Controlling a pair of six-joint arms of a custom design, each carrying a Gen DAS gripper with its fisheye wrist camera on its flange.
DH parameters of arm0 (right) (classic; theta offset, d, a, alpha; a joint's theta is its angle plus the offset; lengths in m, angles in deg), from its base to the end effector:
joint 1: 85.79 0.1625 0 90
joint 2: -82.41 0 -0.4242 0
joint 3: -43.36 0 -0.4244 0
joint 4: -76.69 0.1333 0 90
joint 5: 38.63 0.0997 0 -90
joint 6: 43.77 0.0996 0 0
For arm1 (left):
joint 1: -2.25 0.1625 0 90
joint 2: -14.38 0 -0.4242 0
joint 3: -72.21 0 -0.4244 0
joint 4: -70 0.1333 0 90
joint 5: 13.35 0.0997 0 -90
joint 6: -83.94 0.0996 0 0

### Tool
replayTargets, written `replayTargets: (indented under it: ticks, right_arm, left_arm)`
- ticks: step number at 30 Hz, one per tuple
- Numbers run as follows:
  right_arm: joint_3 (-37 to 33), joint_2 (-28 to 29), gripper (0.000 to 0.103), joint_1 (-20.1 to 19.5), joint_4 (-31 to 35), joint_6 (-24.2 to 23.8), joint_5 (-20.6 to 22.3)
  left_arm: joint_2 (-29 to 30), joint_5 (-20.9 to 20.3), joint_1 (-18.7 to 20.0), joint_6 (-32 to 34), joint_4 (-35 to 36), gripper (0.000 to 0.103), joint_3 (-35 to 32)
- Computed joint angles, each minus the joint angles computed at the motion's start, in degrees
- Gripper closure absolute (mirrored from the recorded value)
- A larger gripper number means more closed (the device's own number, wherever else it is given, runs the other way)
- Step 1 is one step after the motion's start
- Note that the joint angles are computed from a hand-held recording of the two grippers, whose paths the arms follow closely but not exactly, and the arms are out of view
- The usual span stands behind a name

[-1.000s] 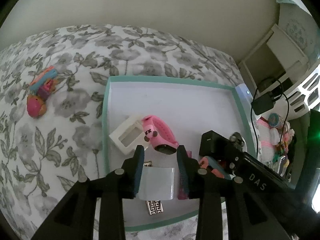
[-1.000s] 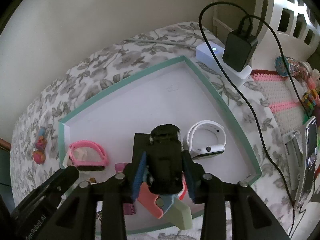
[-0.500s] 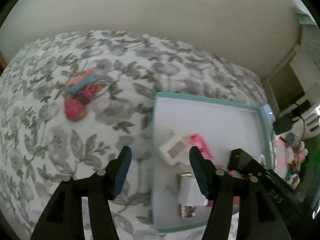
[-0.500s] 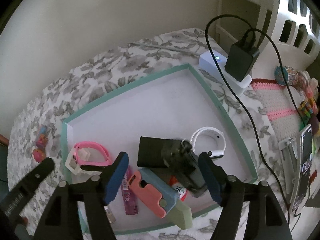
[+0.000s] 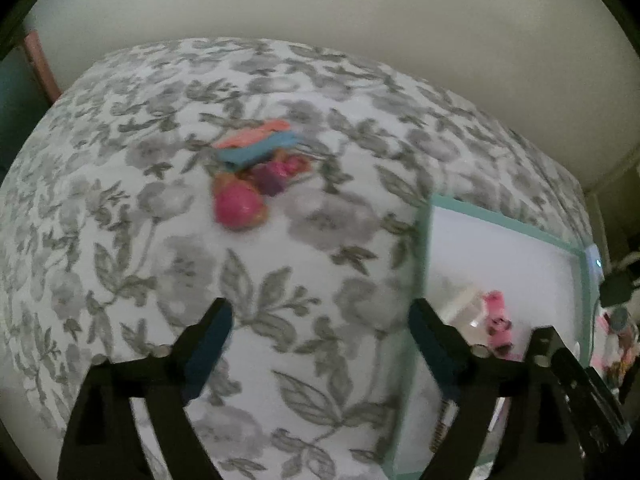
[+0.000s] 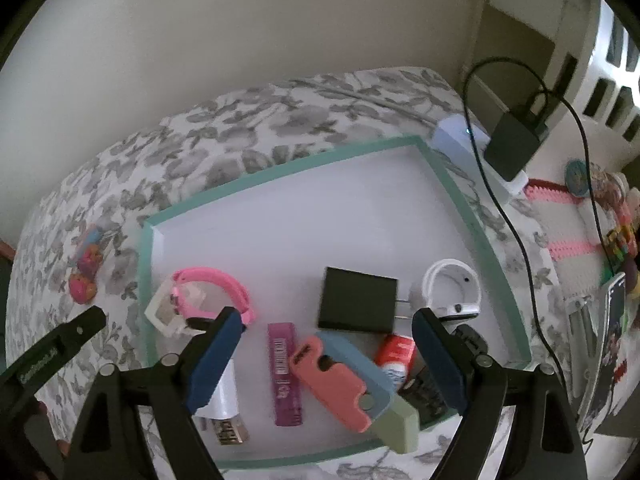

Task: Organize rigid objects
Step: 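Move both tools back toward the remaining item pile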

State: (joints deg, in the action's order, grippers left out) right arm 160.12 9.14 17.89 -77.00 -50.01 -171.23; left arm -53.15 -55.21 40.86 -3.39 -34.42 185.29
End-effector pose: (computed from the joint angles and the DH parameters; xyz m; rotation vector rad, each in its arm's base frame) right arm 0.1938 -0.5177 0.2423 0.2489 -2.3729 0.4833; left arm -0.2693 -0.4806 0.1431 -0.4296 2.2356 -0.7225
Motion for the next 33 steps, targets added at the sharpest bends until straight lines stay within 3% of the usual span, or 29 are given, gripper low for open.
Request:
replayTargets:
  ticks: [4, 10, 17, 22, 33]
  right_arm:
    - [-0.1, 1.0, 0.0, 1.1, -0.6, -1.0, 0.8]
    - [0.2, 2.5, 0.0, 2.9, -1.7, -2.6, 2.1]
    - [0.3, 4.9, 0.0, 5.3, -2.3, -3.1, 5.3]
    - [-0.3, 7.4, 0.0, 6.9, -1.7, -3.4, 6.1]
    - [-1.3, 10.9, 0.0, 8.2, -2.1, -3.7, 8.1]
  left_arm:
    - [-1.9, 1.0, 0.2, -4.3, 2.5, 0.005, 0.9]
    - [-5.2, 2.4, 0.3, -9.5, 8.1, 0.005, 1.9]
    - [-10.2, 5.6, -0.3, -20.1, 21.5, 0.005, 2.1]
    - [-14.2, 6.5, -0.7, -26.0, 26.3, 0.005, 3.2]
    - [-18.3, 6.8, 0.8, -24.2, 24.4, 0.005, 5.8]
